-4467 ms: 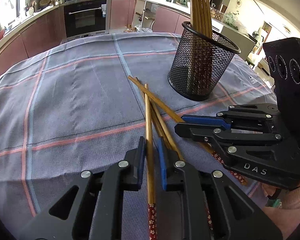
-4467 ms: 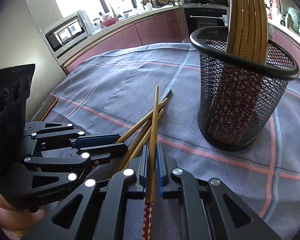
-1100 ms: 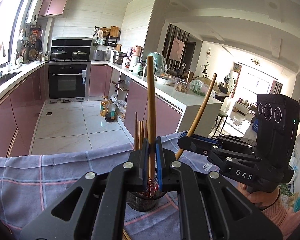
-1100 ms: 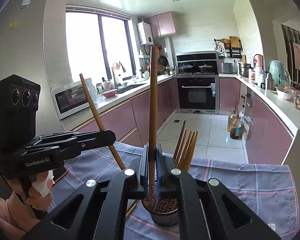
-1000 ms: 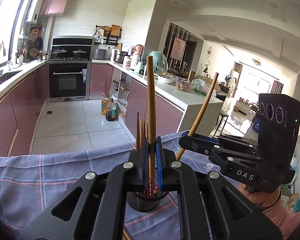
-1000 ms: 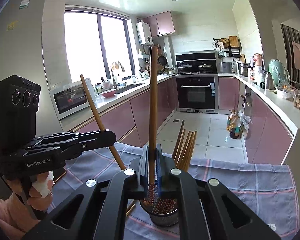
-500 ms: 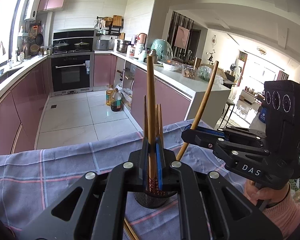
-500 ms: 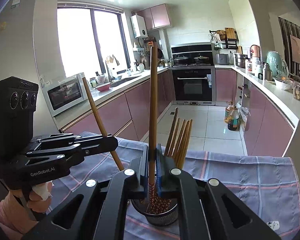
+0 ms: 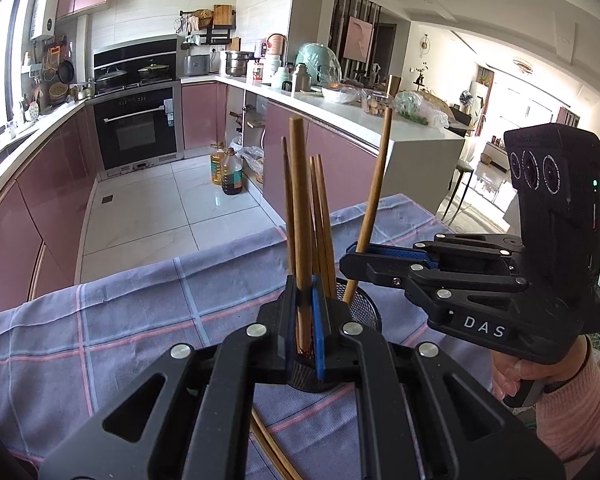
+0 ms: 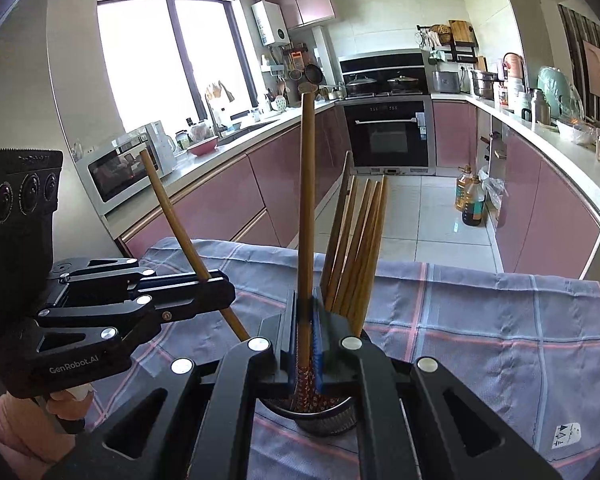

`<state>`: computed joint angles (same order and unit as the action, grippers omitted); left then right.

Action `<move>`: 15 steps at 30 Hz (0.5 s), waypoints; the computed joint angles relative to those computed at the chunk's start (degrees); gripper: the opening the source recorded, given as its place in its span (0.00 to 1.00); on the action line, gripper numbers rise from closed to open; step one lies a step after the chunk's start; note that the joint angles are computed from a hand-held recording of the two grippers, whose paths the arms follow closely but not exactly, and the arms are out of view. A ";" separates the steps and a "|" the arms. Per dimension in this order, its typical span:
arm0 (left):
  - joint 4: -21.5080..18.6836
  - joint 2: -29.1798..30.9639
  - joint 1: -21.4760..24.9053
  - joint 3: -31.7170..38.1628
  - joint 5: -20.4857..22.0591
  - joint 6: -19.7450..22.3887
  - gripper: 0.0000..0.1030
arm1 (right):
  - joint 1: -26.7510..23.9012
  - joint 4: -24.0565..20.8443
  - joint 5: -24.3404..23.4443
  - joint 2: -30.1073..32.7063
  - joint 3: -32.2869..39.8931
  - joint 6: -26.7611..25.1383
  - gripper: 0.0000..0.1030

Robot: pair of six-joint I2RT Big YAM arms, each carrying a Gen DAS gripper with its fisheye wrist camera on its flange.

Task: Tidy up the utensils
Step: 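Raise both held chopsticks upright and insert them into the mesh cup, then open both tools to drop the chopsticks into the cup and withdraw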

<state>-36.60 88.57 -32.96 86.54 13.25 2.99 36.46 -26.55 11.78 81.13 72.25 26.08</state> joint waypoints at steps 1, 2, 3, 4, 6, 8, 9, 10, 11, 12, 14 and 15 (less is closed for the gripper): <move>-0.72 0.32 -0.13 0.39 -0.05 0.46 0.07 | -0.15 -0.22 -0.22 0.28 0.12 0.16 0.06; -1.45 0.70 -0.23 0.84 -0.07 0.77 0.07 | -0.30 -0.34 -0.52 0.54 0.23 0.38 0.06; -1.96 1.07 -0.28 1.23 0.00 0.96 0.07 | -0.46 -0.40 -0.70 0.77 0.28 0.56 0.06; -2.35 1.39 -0.33 1.56 0.12 1.11 0.07 | -0.60 -0.47 -0.79 0.93 0.25 0.67 0.06; -3.06 2.21 -0.43 2.46 0.17 0.83 0.07 | -0.82 -0.70 -0.93 1.34 0.40 1.05 0.06; -3.45 2.94 -0.42 3.28 0.16 0.65 0.08 | -1.01 -0.76 -1.04 1.76 0.58 1.49 0.06; -3.58 3.44 -0.37 3.81 -0.06 0.56 0.08 | -1.09 -0.80 -1.07 1.72 0.48 1.64 0.06; -3.69 3.86 -0.34 4.25 -0.10 0.45 0.08 | -1.19 -0.76 -1.05 1.83 0.50 1.79 0.06; -3.85 4.41 -0.22 4.84 0.05 0.39 0.08 | -1.30 -0.70 -1.07 1.91 0.53 1.90 0.06; -3.97 4.96 -0.32 5.35 -0.12 0.22 0.08 | -1.34 -0.66 -1.10 1.93 0.50 2.04 0.06; -4.43 6.00 -0.37 6.26 -0.39 0.04 0.08 | -1.52 -0.60 -1.06 1.93 0.42 2.17 0.06; -4.40 6.44 -0.30 6.44 -0.47 -0.06 0.08 | -1.58 -0.60 -1.05 1.93 0.43 2.21 0.06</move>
